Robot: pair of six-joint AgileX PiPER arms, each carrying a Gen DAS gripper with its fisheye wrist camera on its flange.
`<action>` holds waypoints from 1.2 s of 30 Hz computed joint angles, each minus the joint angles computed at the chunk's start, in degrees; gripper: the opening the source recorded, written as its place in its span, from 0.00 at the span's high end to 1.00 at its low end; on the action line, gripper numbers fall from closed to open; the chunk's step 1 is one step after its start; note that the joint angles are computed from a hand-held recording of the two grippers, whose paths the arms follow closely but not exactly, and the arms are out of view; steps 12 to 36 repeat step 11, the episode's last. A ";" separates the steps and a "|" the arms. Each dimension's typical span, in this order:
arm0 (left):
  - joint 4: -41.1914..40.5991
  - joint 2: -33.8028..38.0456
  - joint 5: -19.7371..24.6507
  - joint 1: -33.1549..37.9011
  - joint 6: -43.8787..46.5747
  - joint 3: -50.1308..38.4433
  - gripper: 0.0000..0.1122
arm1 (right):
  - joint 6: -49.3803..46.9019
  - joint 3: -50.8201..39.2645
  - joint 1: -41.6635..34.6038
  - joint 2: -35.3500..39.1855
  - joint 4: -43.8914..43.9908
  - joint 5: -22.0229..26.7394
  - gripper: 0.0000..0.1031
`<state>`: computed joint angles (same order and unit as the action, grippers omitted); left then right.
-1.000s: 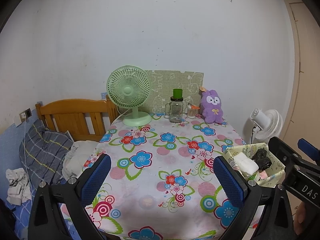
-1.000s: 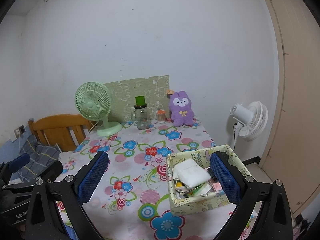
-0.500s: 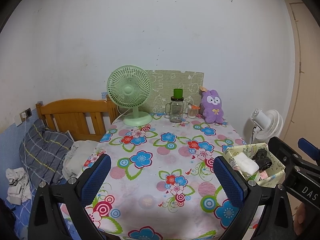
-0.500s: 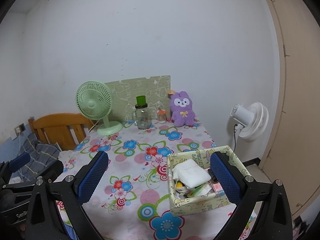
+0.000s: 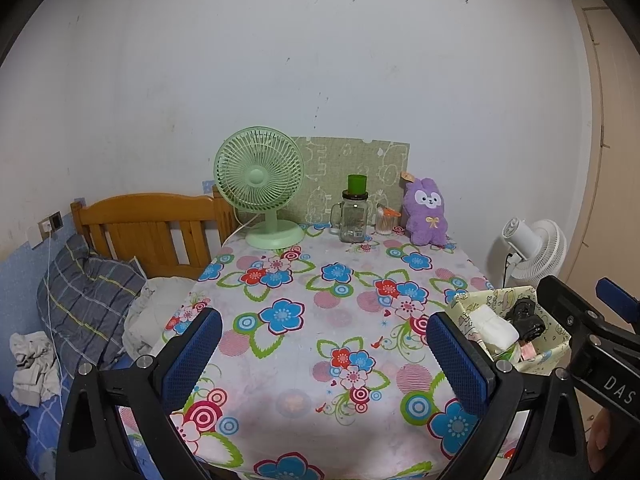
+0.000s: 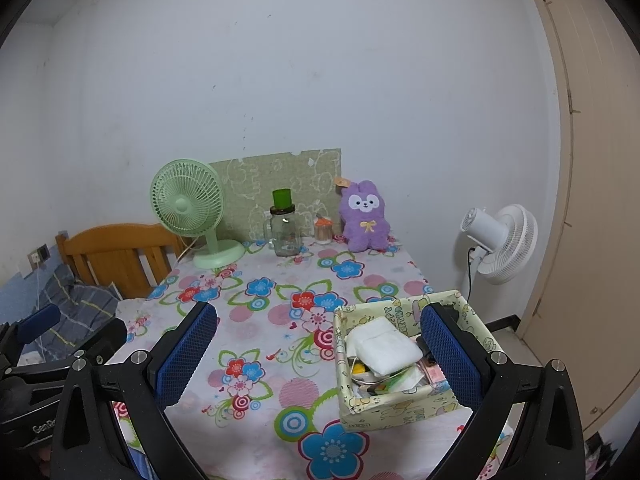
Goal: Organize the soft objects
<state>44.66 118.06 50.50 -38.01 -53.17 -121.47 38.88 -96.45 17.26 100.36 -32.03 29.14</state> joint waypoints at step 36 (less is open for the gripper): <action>-0.10 0.55 -0.12 0.05 0.32 -0.72 0.08 | 0.36 -0.08 -0.17 0.24 -0.17 0.12 0.00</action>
